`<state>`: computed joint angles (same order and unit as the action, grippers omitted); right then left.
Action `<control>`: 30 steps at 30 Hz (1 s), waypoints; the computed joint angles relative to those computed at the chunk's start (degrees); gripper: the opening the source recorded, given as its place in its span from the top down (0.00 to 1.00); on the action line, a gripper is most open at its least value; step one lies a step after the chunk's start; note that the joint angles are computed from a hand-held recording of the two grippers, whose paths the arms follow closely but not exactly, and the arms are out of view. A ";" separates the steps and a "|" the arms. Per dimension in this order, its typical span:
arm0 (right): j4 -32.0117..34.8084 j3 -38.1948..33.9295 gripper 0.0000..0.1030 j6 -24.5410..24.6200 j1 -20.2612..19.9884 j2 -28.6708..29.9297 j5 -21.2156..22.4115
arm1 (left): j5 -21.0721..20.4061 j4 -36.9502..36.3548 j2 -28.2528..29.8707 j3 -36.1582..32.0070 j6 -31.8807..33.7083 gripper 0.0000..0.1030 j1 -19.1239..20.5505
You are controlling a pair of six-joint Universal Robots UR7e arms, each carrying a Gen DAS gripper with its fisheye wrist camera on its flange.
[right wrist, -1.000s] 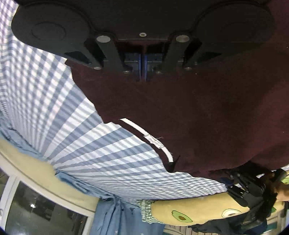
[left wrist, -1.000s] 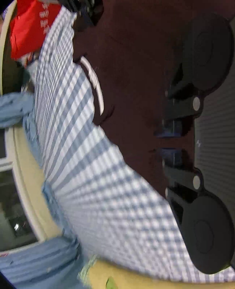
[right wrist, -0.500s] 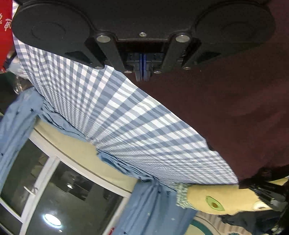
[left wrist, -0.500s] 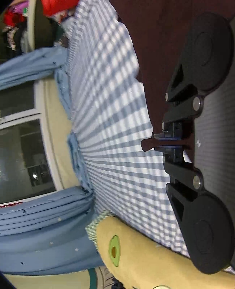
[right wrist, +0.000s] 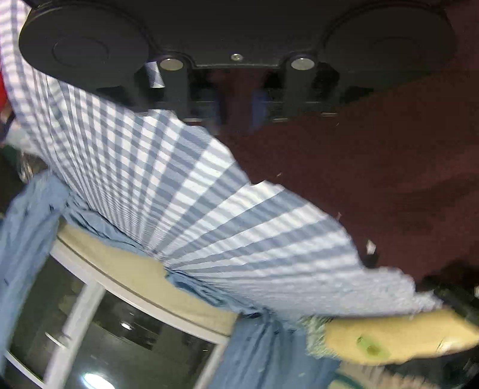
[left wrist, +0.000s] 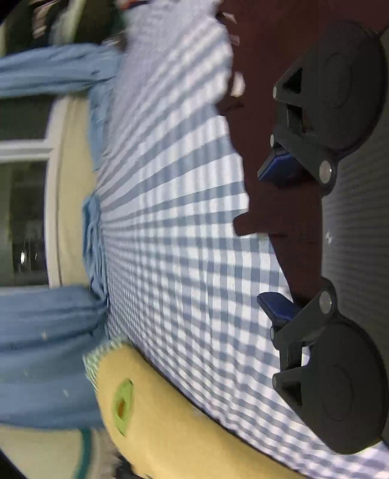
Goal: Fold small clothes
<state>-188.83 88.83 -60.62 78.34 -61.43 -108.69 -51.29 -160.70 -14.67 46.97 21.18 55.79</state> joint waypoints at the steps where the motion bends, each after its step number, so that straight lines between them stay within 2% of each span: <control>1: -0.43 1.12 0.25 1.88 0.01 -1.29 0.14 | -0.29 -0.08 -1.67 2.06 -2.21 0.14 -0.19; 4: -0.18 5.57 0.15 7.18 -0.19 -6.25 0.00 | 2.25 -6.55 -6.72 11.11 -4.89 0.01 -1.74; 5: -0.90 7.49 0.07 8.83 -0.26 -7.90 -0.34 | 2.85 -8.93 -8.20 14.10 -4.86 0.01 -2.28; 7: -3.38 12.41 0.01 12.03 -0.48 -11.61 -0.74 | 4.12 -11.87 -11.71 20.84 -5.70 0.01 -3.65; 10: -7.91 21.04 0.01 15.69 -1.26 -17.49 0.52 | 4.98 -18.30 -16.41 31.60 -7.08 0.01 -5.87; 12: -11.48 27.00 0.01 19.88 -1.86 -20.84 1.34 | 5.27 -23.18 -18.76 38.50 -6.64 0.01 -7.42; 15: -14.84 34.13 0.01 24.10 -3.12 -24.22 3.18 | 7.64 -28.99 -19.68 45.01 -3.83 0.01 -9.25; 19: -20.57 39.63 0.01 25.45 -3.77 -24.45 2.48 | 12.73 -32.26 -18.91 48.25 -2.11 0.01 -9.95; 21: -26.86 40.65 0.01 21.91 -3.04 -21.93 -1.40 | 16.69 -31.91 -18.30 48.01 -3.03 0.00 -9.69; 23: -33.57 41.01 0.01 16.96 -3.04 -18.97 -3.63 | 17.65 -30.16 -18.98 48.14 -6.13 0.00 -8.79; 24: -35.49 41.51 0.01 16.27 -3.57 -18.29 -3.65 | 17.98 -30.18 -19.38 48.44 -7.40 0.00 -8.45; 25: -36.74 42.29 0.01 17.32 -4.63 -18.24 -2.49 | 18.03 -30.15 -19.85 48.81 -8.35 0.00 -8.20; 28: -36.44 43.95 0.01 27.41 -6.52 -19.21 -0.62 | 16.93 -29.88 -21.24 50.08 -9.24 0.00 -7.60; 29: -37.37 44.23 0.01 28.68 -6.72 -18.93 -0.45 | 16.62 -30.57 -21.39 50.41 -8.57 0.00 -7.47; 30: -39.17 44.09 0.01 27.54 -6.09 -17.88 -1.55 | 16.25 -31.62 -21.47 50.82 -7.90 0.00 -7.40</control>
<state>-228.00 132.91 -33.08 72.25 -79.32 -110.23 -35.04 -192.32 -36.13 97.79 13.28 48.39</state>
